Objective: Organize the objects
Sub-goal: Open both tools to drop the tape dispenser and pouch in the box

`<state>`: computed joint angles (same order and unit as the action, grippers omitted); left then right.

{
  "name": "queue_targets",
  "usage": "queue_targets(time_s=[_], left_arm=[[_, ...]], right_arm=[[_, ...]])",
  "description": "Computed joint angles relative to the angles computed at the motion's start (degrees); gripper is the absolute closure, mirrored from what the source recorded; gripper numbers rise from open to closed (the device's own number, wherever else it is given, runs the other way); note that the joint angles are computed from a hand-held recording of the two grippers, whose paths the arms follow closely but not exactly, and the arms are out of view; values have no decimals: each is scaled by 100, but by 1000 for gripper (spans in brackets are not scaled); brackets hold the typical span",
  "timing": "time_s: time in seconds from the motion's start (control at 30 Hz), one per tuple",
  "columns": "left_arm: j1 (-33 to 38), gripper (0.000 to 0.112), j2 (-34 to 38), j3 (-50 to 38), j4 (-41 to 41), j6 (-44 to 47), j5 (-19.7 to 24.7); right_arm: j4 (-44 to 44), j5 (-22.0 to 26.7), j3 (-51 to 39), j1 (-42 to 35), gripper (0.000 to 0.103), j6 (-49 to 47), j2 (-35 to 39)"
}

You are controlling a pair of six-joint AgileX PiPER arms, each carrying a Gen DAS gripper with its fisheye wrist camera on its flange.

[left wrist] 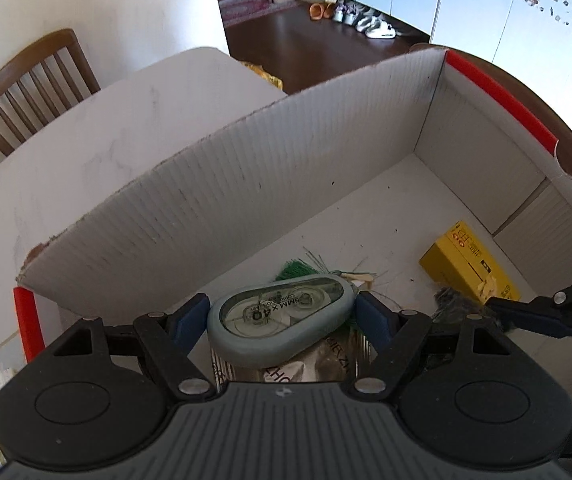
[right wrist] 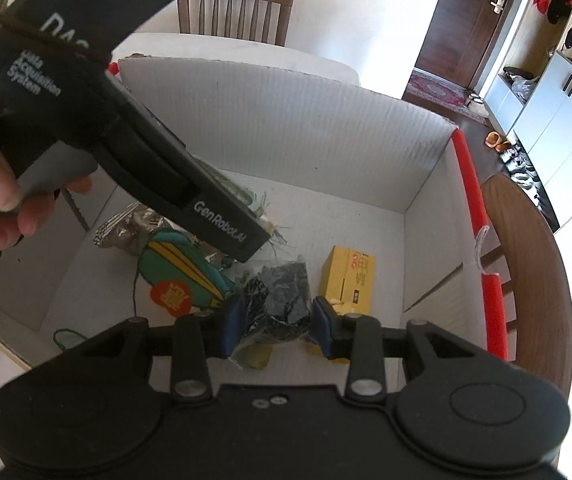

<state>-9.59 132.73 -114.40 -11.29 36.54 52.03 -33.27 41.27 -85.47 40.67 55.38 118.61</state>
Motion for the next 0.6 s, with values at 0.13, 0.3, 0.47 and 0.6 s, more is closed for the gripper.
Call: queue_targets(time_s=[0.13, 0.3, 0.47, 0.6], left_arm=[[-3, 32, 85, -178, 57, -32, 152], [4, 33, 60, -201, 73, -29, 224], [136, 33, -55, -139, -189, 72, 292], [265, 33, -328, 177, -454, 247, 199]], right_arm=[[50, -42, 40, 6, 63, -7, -52], [70, -224, 186, -111, 55, -71, -190], [-26, -333, 365, -143, 52, 83, -371], [-161, -434, 551, -150, 47, 292, -572]])
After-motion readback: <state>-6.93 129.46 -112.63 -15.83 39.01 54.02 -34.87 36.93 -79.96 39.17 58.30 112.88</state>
